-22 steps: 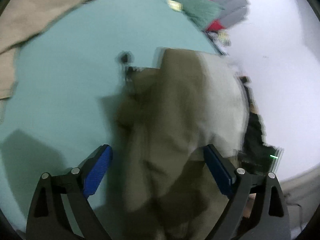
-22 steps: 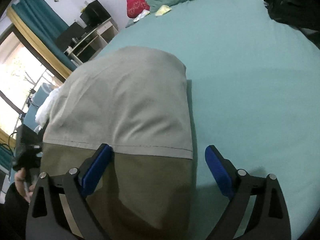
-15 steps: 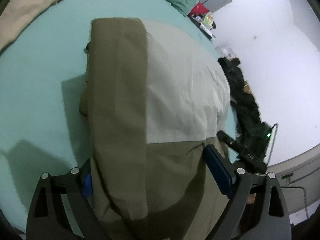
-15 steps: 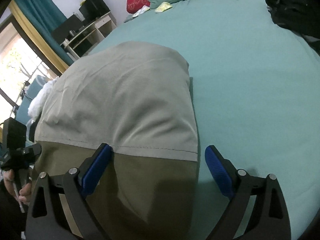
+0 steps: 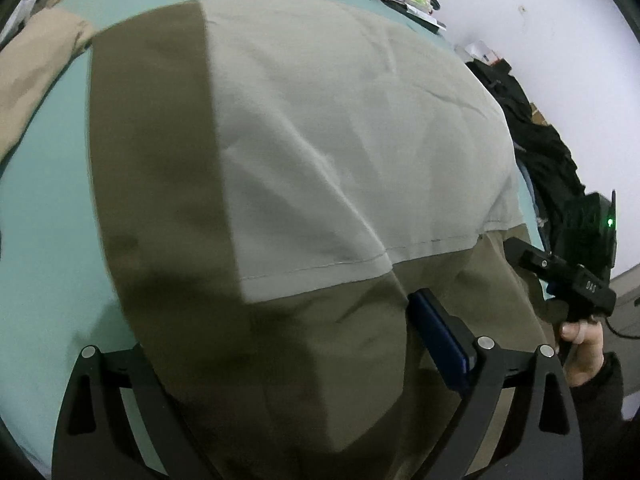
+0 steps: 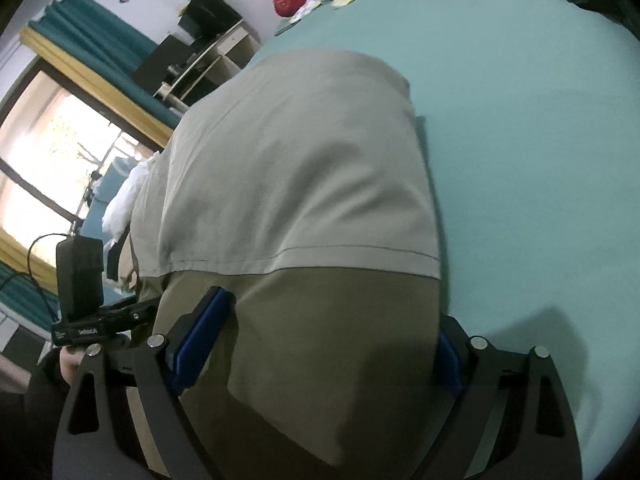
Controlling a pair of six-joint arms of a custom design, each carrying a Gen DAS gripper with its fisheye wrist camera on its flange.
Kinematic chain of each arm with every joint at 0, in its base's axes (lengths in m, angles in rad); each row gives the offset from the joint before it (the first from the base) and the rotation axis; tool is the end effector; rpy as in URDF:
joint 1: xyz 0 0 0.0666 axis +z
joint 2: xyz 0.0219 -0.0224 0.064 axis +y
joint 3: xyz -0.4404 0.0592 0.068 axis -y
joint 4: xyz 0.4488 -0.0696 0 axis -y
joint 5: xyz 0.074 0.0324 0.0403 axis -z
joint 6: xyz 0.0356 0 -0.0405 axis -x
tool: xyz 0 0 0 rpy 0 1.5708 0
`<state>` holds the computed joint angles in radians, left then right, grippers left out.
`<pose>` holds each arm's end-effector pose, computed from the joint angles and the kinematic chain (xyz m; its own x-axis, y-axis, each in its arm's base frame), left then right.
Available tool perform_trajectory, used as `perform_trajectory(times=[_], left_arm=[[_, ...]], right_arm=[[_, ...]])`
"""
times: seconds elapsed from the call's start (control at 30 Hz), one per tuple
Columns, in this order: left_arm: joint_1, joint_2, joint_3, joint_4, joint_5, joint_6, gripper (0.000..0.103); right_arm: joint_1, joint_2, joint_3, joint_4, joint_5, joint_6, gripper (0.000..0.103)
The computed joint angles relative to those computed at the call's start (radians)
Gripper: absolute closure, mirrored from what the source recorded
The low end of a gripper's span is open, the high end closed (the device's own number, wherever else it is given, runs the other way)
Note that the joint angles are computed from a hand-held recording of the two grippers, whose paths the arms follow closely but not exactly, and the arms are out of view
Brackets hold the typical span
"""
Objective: Fold large clothes
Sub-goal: 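Grip the folded jacket with both tools and lift it off the bed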
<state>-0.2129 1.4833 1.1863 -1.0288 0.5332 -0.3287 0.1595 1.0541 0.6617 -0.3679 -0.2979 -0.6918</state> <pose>0.4902 -0.1249 0.3423 -0.7998 0.4573 -0.3887 0.5924 0.7058 -0.3884 0.3502 0.0665 0.3009 -0.7548 0.4962 -0.4290 0.1554 0.7706 0.6180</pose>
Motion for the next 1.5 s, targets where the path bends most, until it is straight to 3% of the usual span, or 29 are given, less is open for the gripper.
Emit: perform_trajectory(times=[0.13, 0.27, 0.37, 0.5, 0.6, 0.7, 0.8, 0.87, 0.97, 1.03, 1.07, 1.1, 1.17, 1.23, 1.37, 1.5], left_arm=[[-0.028, -0.004, -0.006, 0.011, 0.024, -0.002, 0.042], [-0.075, -0.063, -0.063, 0.103, -0.053, 0.027, 0.062], [-0.093, -0.096, -0.082, 0.152, -0.095, 0.035, 0.069], [-0.090, -0.108, -0.078, 0.158, -0.068, 0.080, 0.074], [-0.067, -0.110, -0.055, 0.130, -0.048, 0.046, 0.076], [-0.069, -0.098, -0.039, 0.102, -0.071, 0.005, 0.072], [-0.067, -0.049, -0.012, 0.075, -0.087, 0.010, 0.046], [-0.065, -0.040, -0.021, 0.097, -0.082, 0.041, 0.029], [-0.076, -0.044, -0.042, 0.138, -0.076, 0.063, 0.024], [-0.090, -0.046, -0.050, 0.161, -0.083, 0.086, 0.023], [-0.099, -0.045, -0.050, 0.166, -0.088, 0.083, 0.030], [-0.105, -0.049, -0.054, 0.174, -0.083, 0.079, 0.038], [-0.090, -0.062, -0.069, 0.188, -0.060, 0.082, 0.061], [-0.069, -0.069, -0.075, 0.196, -0.019, 0.085, 0.071], [-0.064, -0.103, -0.083, 0.220, 0.001, 0.109, 0.079], [-0.042, -0.127, -0.062, 0.212, 0.048, 0.127, 0.082]], right_arm=[[0.023, 0.018, 0.015, 0.025, 0.014, -0.020, 0.025], [0.069, -0.010, 0.018, 0.015, 0.093, -0.008, 0.051], [0.114, -0.037, 0.025, 0.002, 0.185, 0.005, 0.063], [0.149, -0.059, 0.026, -0.004, 0.259, -0.006, 0.067], [0.147, -0.079, 0.019, -0.005, 0.262, -0.022, 0.068], [0.133, -0.089, 0.009, -0.011, 0.237, -0.050, 0.068], [0.108, -0.074, -0.002, -0.006, 0.189, -0.059, 0.058], [0.069, -0.063, -0.026, 0.030, 0.126, -0.076, 0.033], [0.030, -0.051, -0.063, 0.110, 0.055, -0.133, 0.027], [0.053, -0.042, -0.051, 0.102, 0.091, -0.117, 0.030], [0.063, -0.037, -0.049, 0.114, 0.076, -0.111, 0.051], [0.067, -0.032, -0.050, 0.142, 0.054, -0.123, 0.053], [0.091, -0.030, -0.037, 0.127, 0.098, -0.120, 0.063], [0.115, -0.037, -0.021, 0.104, 0.145, -0.110, 0.068], [0.192, -0.045, 0.042, 0.023, 0.291, -0.054, 0.076], [0.257, -0.074, 0.087, -0.014, 0.401, -0.013, 0.078]])
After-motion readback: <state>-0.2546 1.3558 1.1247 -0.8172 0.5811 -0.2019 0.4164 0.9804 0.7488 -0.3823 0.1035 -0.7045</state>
